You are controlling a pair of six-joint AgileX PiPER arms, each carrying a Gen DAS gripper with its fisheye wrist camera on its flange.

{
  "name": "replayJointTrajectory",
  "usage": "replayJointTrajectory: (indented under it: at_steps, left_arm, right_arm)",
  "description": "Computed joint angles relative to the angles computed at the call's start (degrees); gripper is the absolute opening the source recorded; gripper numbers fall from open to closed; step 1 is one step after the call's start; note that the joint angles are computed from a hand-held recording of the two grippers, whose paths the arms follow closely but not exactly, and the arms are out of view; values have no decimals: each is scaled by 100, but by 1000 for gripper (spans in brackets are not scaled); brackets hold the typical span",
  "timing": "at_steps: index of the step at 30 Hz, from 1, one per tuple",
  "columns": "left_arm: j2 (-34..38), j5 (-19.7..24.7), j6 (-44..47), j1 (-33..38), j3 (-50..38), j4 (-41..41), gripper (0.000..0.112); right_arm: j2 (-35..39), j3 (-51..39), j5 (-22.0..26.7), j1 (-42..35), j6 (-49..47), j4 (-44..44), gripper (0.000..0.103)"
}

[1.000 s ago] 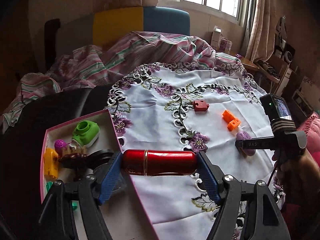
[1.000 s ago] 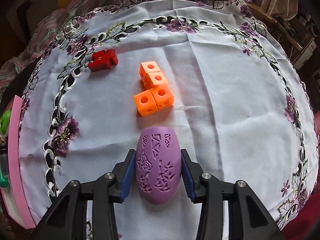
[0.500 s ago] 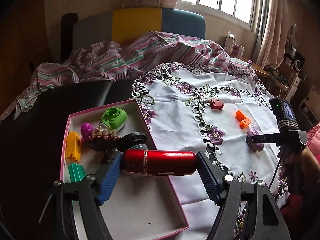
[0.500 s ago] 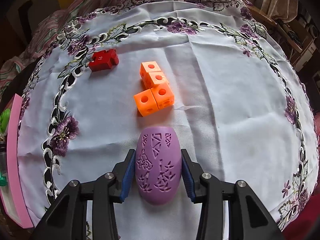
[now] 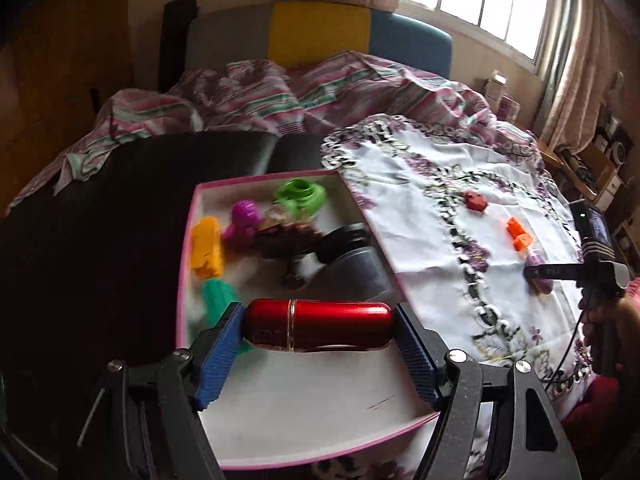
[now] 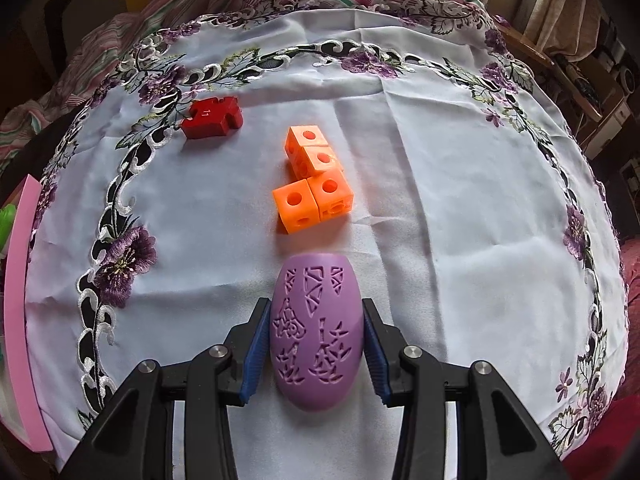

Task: Organize rigid objects
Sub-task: 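Carry the red cylinder over the tray with the left tool while the right tool grasps the purple egg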

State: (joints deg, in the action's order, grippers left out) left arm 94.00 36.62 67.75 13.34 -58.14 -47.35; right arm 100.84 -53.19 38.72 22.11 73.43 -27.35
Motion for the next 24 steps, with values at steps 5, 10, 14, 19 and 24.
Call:
replayJointTrajectory:
  at_steps: [5,10,14,19,24]
  left_arm:
    - [314,269,244,761,-144,75,75]
    - [548,394,493,1061,-149,59,75]
    - [556,332,558,987,-50,32,75]
    - [680,270,482,879,-74,167,75]
    - [756,7,509,705,-85,146,75]
  right_arm:
    - [101,-129,62,24,-8,-10,43]
    - [209,-248,93,18,-43,-21,43]
    - [217,-249,96,33,-22,-38,43]
    - [217,-260,113,37,-30,-33,43]
    - [229,-284,151,55,-44,-44,43]
